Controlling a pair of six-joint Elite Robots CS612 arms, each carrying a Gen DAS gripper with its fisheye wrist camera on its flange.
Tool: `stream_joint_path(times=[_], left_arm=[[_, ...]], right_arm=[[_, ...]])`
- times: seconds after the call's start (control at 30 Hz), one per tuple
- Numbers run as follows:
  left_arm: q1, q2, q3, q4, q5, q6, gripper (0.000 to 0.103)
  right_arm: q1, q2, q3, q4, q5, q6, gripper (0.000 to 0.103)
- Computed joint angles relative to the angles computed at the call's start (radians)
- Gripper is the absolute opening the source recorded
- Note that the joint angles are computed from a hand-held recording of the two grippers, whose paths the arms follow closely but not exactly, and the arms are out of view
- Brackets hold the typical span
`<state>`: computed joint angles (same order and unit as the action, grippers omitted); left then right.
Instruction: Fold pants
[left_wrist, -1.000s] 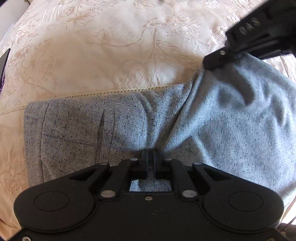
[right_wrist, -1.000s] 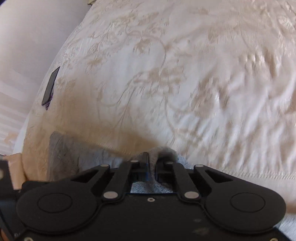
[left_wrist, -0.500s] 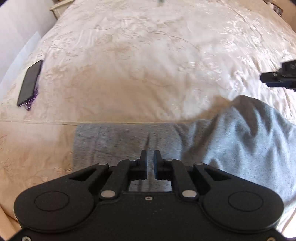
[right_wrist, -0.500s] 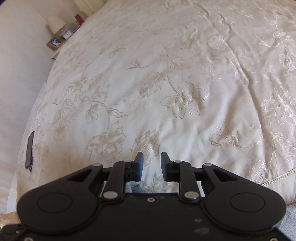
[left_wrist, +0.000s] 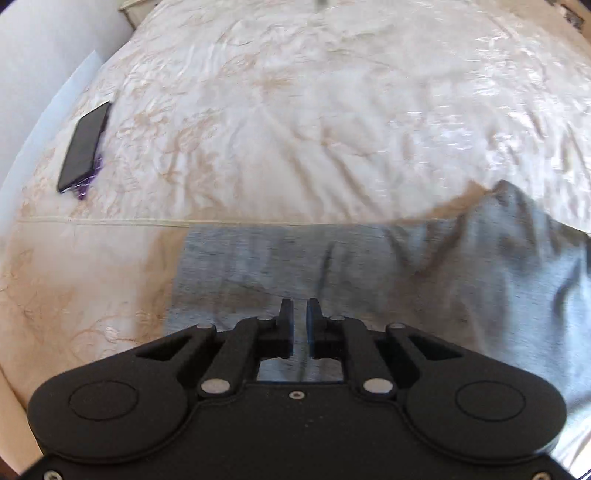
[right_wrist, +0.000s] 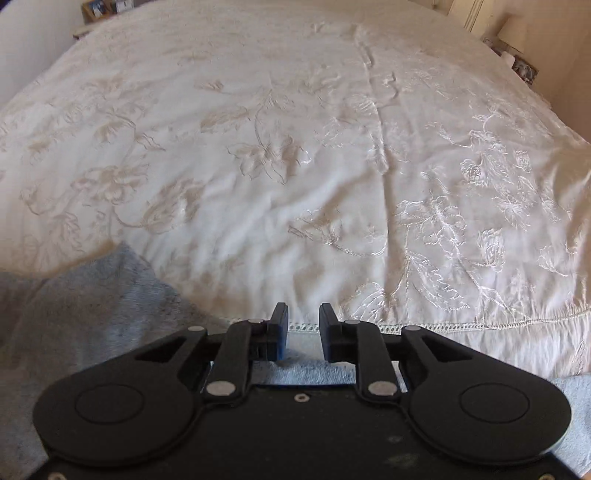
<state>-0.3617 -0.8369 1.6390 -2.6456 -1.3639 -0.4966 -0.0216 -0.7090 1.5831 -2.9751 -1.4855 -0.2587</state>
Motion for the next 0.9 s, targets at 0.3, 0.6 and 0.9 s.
stream_joint_path(times=[0.3, 0.6, 0.9], left_arm=[[-0.059, -0.007, 0.048, 0.119, -0.059, 0.135, 0.016], [-0.102, -0.006, -0.001, -0.011, -0.001, 0.116, 0.022], [-0.179, 0.040, -0.085, 0.247, 0.028, 0.090, 0.016]], right_arm=[[-0.026, -0.098, 0.194, 0.213, 0.032, -0.057, 0.019], [-0.099, -0.114, 0.231, 0.044, 0.004, 0.135, 0.022], [-0.246, -0.154, 0.317, 0.022, -0.074, 0.036, 0.021]])
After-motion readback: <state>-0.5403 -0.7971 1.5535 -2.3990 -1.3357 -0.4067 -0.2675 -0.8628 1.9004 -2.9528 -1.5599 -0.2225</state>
